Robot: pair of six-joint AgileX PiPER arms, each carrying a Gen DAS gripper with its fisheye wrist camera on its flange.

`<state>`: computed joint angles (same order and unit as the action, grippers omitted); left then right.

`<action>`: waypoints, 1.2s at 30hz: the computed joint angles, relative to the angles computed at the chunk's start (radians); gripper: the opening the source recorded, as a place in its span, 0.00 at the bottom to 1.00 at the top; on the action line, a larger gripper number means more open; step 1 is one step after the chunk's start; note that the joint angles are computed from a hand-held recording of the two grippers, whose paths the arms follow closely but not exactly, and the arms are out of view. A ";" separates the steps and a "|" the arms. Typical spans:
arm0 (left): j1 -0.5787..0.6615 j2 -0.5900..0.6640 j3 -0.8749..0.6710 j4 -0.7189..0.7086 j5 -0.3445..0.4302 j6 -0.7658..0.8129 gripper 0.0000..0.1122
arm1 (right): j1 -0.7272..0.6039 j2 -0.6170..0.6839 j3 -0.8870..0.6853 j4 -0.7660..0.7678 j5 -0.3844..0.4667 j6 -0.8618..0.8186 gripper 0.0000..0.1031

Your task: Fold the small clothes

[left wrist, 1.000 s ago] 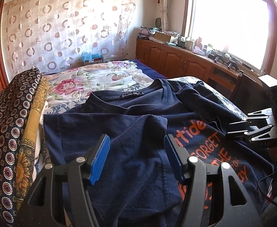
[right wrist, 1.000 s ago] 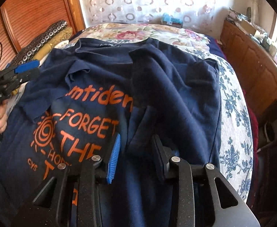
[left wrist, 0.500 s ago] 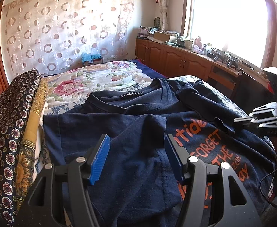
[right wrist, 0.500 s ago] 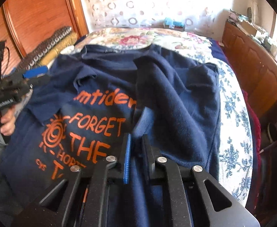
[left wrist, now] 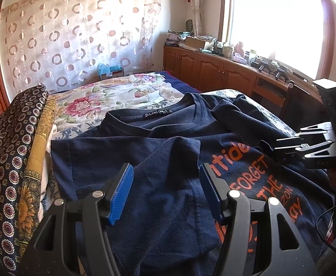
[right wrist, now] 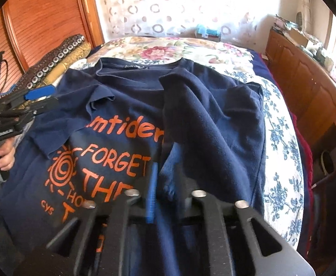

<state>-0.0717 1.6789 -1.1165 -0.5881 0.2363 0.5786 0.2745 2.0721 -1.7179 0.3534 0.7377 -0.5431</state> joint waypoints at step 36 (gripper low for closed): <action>0.114 0.063 -0.199 0.683 0.199 -0.702 0.53 | -0.090 0.234 -0.401 -0.034 0.033 -0.037 0.62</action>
<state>0.0425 1.7424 -1.3156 0.0950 0.4354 -0.1234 0.1848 2.3061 -2.1187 0.3190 0.7711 -0.5804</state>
